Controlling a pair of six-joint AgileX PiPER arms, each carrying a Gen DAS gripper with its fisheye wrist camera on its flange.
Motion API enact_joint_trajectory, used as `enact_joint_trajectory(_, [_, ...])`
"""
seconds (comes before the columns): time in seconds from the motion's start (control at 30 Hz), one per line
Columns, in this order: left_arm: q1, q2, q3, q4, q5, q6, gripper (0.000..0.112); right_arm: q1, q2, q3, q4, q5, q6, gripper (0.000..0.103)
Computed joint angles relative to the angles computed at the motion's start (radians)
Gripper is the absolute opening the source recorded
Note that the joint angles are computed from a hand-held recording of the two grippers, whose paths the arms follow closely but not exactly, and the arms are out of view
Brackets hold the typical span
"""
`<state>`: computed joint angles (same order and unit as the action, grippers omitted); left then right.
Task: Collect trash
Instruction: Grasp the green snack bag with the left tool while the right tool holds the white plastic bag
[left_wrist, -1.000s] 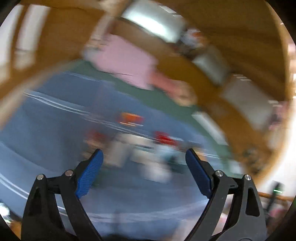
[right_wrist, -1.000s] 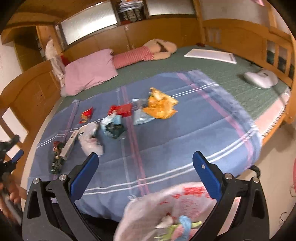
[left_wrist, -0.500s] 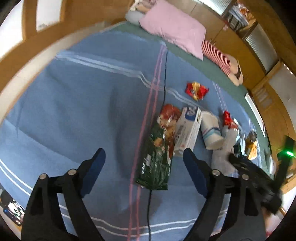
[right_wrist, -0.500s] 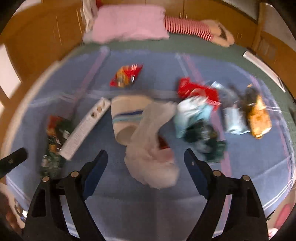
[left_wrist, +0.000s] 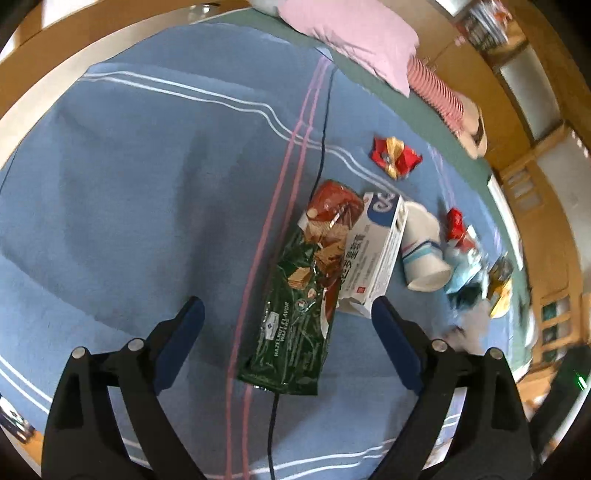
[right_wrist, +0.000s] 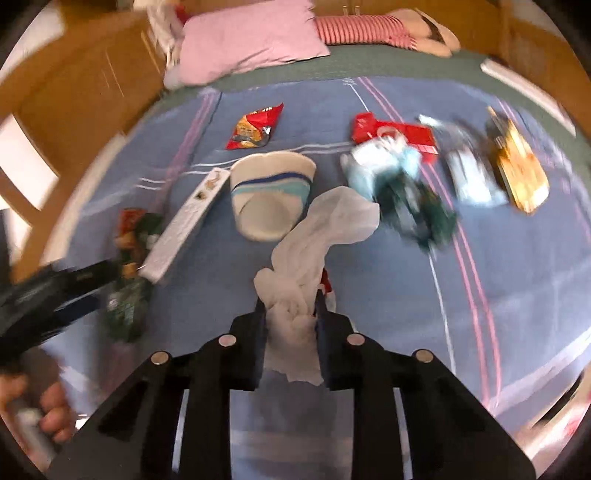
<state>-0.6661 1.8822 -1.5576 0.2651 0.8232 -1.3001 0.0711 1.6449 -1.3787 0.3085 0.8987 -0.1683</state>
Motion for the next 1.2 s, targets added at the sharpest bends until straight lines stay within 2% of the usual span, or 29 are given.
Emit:
enact_joint_trajectory(0.03, [-0.001,0.014,-0.016,-0.01,0.007,0.036,0.081,-0.023,-0.056,0.064,0.052,0.001,-0.034,0.024])
enact_joint_trajectory(0.07, [-0.009,0.036,-0.049,-0.008,0.039,0.06,0.062,-0.035,-0.097,0.109,0.086,0.011,-0.063,0.024])
enact_joint_trajectory(0.1, [-0.016,0.056,-0.077,-0.007,0.078,0.071,0.052,-0.041,-0.124,0.135,0.107,0.019,-0.082,0.024])
enact_joint_trajectory(0.17, [-0.017,0.067,-0.078,-0.024,0.09,0.075,0.017,-0.03,-0.224,0.218,0.105,-0.003,-0.084,0.024])
enact_joint_trajectory(0.27, [-0.03,0.04,-0.037,0.017,0.06,0.002,0.009,0.025,-0.328,0.276,0.051,-0.038,-0.037,0.024])
enact_joint_trajectory(0.37, [-0.094,0.009,-0.042,0.158,0.123,-0.096,0.007,0.129,-0.395,0.302,-0.103,-0.099,0.095,0.024])
enact_joint_trajectory(0.47, [-0.159,-0.057,0.003,0.262,0.13,-0.188,0.007,0.218,-0.432,0.327,-0.254,-0.125,0.208,0.024])
enact_joint_trajectory(0.57, [-0.207,-0.172,0.126,0.375,0.059,-0.331,0.007,0.28,-0.442,0.335,-0.357,-0.137,0.277,0.024])
enact_joint_trajectory(0.67, [-0.234,-0.266,0.246,0.478,-0.01,-0.499,0.007,0.293,-0.45,0.344,-0.396,-0.146,0.296,0.024])
enact_joint_trajectory(0.77, [-0.26,-0.33,0.332,0.533,-0.036,-0.613,0.007,0.307,-0.452,0.351,-0.427,-0.155,0.308,0.024])
enact_joint_trajectory(0.83, [-0.283,-0.321,0.324,0.542,-0.013,-0.626,0.007,0.322,-0.448,0.35,-0.448,-0.154,0.323,0.024])
enact_joint_trajectory(0.93, [-0.302,-0.263,0.242,0.512,0.068,-0.538,0.007,0.313,-0.436,0.342,-0.433,-0.149,0.312,0.024])
enact_joint_trajectory(1.2, [-0.3,-0.187,0.15,0.469,0.133,-0.416,0.007,0.248,-0.409,0.32,-0.333,-0.122,0.25,0.024])
